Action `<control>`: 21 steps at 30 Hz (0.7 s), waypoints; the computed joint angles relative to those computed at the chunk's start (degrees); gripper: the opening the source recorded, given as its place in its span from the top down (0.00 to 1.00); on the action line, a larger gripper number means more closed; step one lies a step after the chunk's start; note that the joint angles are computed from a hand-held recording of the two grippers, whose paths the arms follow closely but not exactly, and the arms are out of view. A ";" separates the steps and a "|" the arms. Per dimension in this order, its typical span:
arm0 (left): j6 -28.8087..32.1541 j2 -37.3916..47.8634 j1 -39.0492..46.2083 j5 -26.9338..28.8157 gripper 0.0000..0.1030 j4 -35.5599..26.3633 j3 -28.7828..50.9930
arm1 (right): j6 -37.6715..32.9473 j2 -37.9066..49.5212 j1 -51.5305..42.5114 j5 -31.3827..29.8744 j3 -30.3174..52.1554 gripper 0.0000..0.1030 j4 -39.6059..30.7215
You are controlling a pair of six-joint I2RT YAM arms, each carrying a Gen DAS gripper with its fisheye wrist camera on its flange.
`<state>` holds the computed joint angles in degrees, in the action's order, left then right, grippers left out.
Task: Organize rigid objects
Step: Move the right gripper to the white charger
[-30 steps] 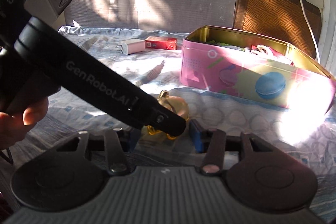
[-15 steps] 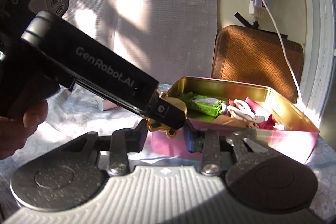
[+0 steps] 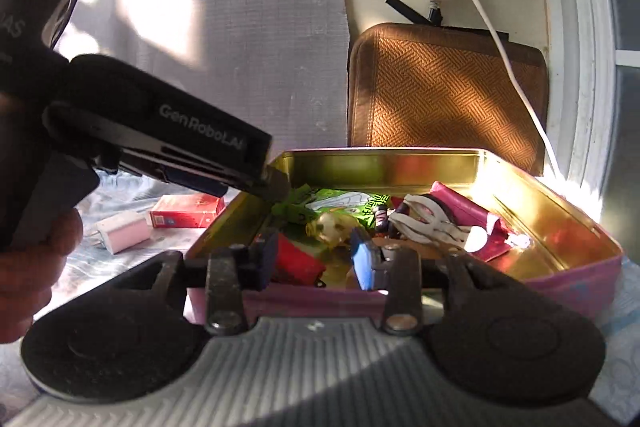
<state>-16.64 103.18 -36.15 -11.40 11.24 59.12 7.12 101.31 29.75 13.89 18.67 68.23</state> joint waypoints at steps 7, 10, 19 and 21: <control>0.66 -11.63 -3.10 -8.26 0.25 4.87 -14.75 | 6.43 -2.60 6.06 5.20 -9.56 0.57 9.23; 0.61 -13.95 -3.00 -11.39 0.25 3.62 -18.28 | 7.58 -3.29 7.69 5.92 -9.49 0.57 7.31; -0.85 -17.48 2.89 -14.10 0.24 4.37 -28.10 | 9.56 -3.58 13.97 6.72 -4.20 0.57 -3.77; -0.23 -17.81 4.40 -15.06 0.22 5.51 -29.92 | 9.18 -3.31 15.19 7.06 -2.87 0.57 -5.71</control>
<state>-16.87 85.37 -31.75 -26.46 16.75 29.21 16.30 98.00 44.95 20.96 15.79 62.53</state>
